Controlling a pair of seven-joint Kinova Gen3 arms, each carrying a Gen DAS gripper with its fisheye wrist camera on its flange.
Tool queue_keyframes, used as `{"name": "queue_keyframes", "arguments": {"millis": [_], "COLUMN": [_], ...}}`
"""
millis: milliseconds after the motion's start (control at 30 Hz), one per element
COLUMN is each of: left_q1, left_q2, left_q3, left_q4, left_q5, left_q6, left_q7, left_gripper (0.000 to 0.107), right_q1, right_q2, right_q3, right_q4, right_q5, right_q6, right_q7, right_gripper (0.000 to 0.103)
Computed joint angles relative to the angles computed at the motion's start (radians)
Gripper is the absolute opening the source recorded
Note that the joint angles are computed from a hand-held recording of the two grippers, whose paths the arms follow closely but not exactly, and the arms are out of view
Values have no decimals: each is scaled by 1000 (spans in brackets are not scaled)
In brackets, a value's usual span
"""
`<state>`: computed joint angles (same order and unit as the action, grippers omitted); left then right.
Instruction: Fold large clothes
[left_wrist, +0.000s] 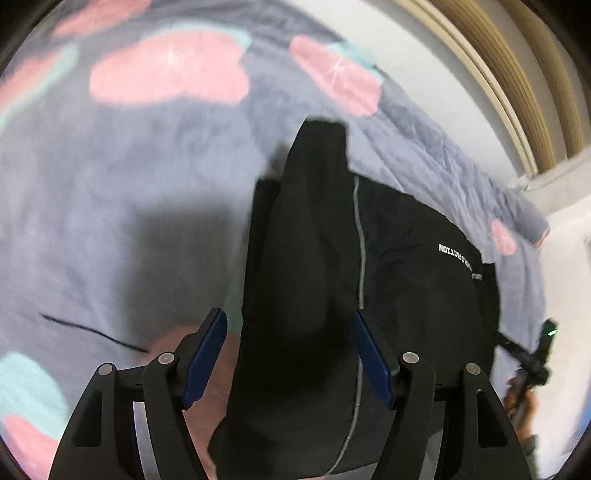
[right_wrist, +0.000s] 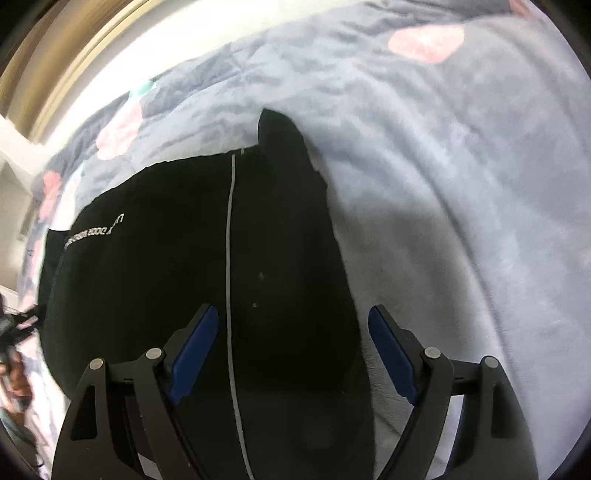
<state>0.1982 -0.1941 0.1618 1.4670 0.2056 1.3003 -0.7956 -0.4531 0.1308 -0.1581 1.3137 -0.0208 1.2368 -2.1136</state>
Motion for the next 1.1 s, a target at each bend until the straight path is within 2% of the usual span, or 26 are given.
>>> {"name": "queue_keyframes", "arguments": {"millis": [100, 167, 233, 267, 367, 433, 500, 600, 700, 733, 767, 800, 833, 867, 900, 933, 1000, 1100], "left_q1": [86, 158, 206, 207, 108, 15, -47, -57, -59, -47, -52, -66, -90, -110, -112, -95, -33, -2], "left_q2": [-24, -42, -51, -51, -49, -43, -33, -13, -2, -3, -6, -7, -15, -27, -41, -51, -66, -81], "left_q3": [-132, -224, -307, -326, -293, -236, -194, -199, -195, -195, -177, -141, -94, -49, -22, -13, -13, 35], "left_q4": [132, 216, 275, 299, 345, 356, 360, 382, 419, 422, 416, 397, 376, 357, 334, 315, 272, 183], "left_q5": [122, 203, 285, 325, 438, 494, 530, 592, 653, 648, 626, 588, 547, 507, 466, 430, 351, 250], "left_q6": [-111, -189, -234, -250, -253, -240, -229, -242, -279, -295, -303, -310, -313, -319, -322, -326, -341, -333], "left_q7": [-35, -75, -148, -183, -282, -341, -382, -433, -465, -451, -422, -381, -348, -319, -286, -253, -180, -85], "left_gripper": [71, 72, 77, 78, 79, 80, 81, 83, 85, 85, 85, 80, 66, 58, 44, 37, 33, 31], "right_q1": [109, 200, 293, 339, 465, 499, 496, 497, 482, 485, 484, 482, 480, 483, 496, 504, 504, 473], "right_q2": [6, 3, 17, 27, 53, 65, 90, 118, 142, 136, 135, 123, 105, 85, 62, 40, 3, -64], "right_q3": [-53, -104, -157, -185, -265, -270, -261, -270, -285, -288, -289, -279, -278, -280, -291, -288, -280, -266], "right_q4": [51, 99, 126, 139, 189, 211, 204, 189, 174, 178, 179, 181, 186, 196, 208, 215, 217, 183], "right_q5": [-98, -180, -261, -302, -423, -501, -539, -563, -562, -575, -598, -612, -613, -613, -621, -642, -654, -633], "right_q6": [-48, -92, -108, -117, -162, -168, -160, -152, -181, -186, -195, -190, -197, -206, -212, -207, -197, -165], "right_q7": [68, 111, 152, 157, 228, 303, 348, 404, 410, 425, 448, 456, 467, 477, 477, 486, 486, 449], "right_gripper": [86, 90, 94, 97, 99, 102, 103, 103, 103, 96, 84, 82, 72, 58, 51, 40, 34, 29]}}
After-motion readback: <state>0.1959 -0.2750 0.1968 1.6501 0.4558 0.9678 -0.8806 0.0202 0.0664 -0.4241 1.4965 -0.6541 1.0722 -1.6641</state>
